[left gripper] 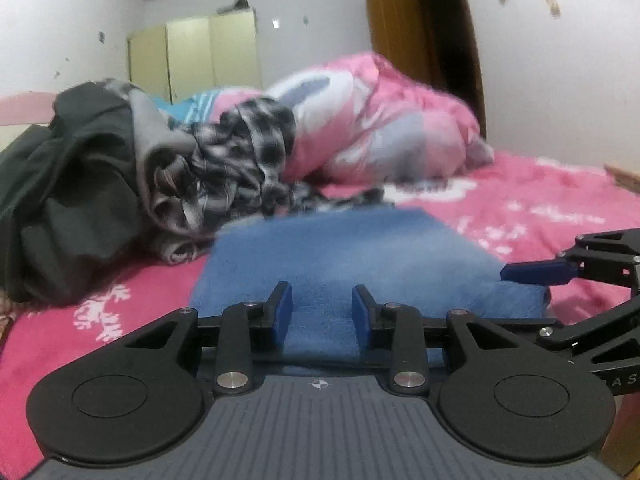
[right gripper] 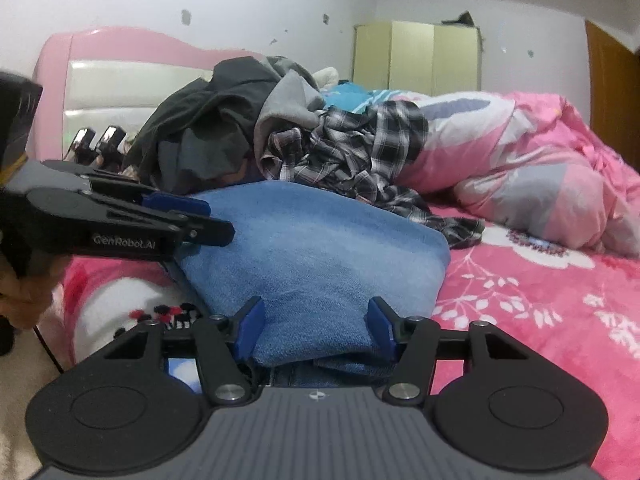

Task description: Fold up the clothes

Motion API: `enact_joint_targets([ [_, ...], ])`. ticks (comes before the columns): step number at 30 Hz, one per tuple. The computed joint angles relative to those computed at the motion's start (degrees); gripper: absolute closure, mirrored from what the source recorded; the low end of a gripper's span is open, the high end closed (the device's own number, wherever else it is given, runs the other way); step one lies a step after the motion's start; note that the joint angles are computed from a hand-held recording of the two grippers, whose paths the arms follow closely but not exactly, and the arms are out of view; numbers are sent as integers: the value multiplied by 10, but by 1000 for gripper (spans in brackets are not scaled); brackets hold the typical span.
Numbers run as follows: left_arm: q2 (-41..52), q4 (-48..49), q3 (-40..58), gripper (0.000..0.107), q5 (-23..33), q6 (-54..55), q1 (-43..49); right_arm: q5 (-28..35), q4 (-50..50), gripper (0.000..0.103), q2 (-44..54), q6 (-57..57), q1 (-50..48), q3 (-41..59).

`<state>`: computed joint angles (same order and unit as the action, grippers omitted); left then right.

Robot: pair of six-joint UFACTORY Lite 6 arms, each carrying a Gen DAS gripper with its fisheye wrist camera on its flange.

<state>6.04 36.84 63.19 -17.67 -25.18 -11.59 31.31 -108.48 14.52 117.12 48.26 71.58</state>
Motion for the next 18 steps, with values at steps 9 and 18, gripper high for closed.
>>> enact_joint_targets([
  [9, 0, 59, 10, 74, 6, -77, 11, 34, 66, 83, -22, -109, 27, 27],
  [18, 0, 50, 12, 74, 17, -74, 5, 65, 51, 82, 18, -134, 45, 21],
])
